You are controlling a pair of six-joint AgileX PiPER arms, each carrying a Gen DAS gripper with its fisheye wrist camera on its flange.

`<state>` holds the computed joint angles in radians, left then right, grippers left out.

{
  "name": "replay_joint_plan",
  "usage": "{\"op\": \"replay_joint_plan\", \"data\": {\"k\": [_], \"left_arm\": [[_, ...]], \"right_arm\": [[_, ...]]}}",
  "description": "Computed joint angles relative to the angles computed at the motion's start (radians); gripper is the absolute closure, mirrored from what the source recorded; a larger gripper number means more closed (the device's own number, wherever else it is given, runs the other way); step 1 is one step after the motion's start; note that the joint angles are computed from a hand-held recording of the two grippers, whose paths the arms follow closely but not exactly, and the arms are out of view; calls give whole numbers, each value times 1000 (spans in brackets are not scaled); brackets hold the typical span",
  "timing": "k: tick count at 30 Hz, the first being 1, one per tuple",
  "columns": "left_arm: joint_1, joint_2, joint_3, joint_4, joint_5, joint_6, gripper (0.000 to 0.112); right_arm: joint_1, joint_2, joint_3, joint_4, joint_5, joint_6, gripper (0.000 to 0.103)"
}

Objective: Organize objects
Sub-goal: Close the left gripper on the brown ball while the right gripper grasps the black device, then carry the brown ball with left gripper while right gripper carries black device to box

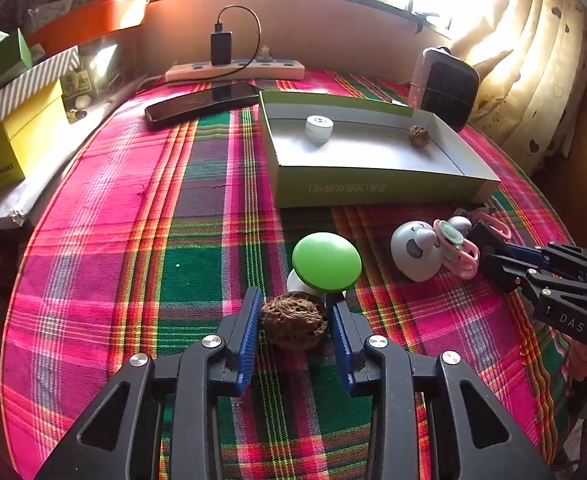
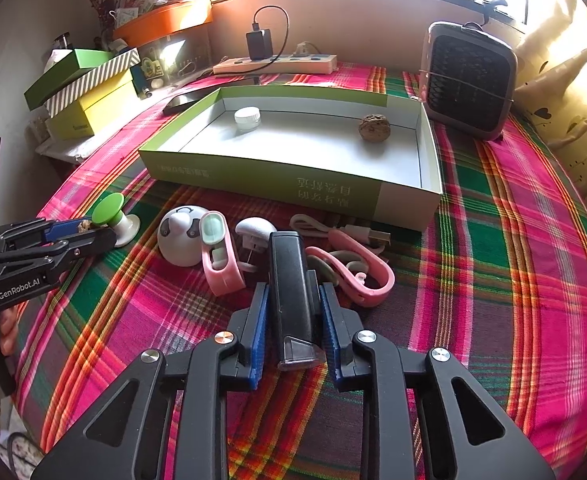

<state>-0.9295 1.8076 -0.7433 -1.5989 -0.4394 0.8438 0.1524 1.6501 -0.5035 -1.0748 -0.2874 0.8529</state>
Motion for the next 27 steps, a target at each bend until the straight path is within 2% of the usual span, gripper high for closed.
{"op": "replay_joint_plan", "data": {"k": [27], "left_arm": [[-2,-3,3,-3,-1,-2,81]], "right_arm": [[-6,-5,11,15,-8,-22,78]]}}
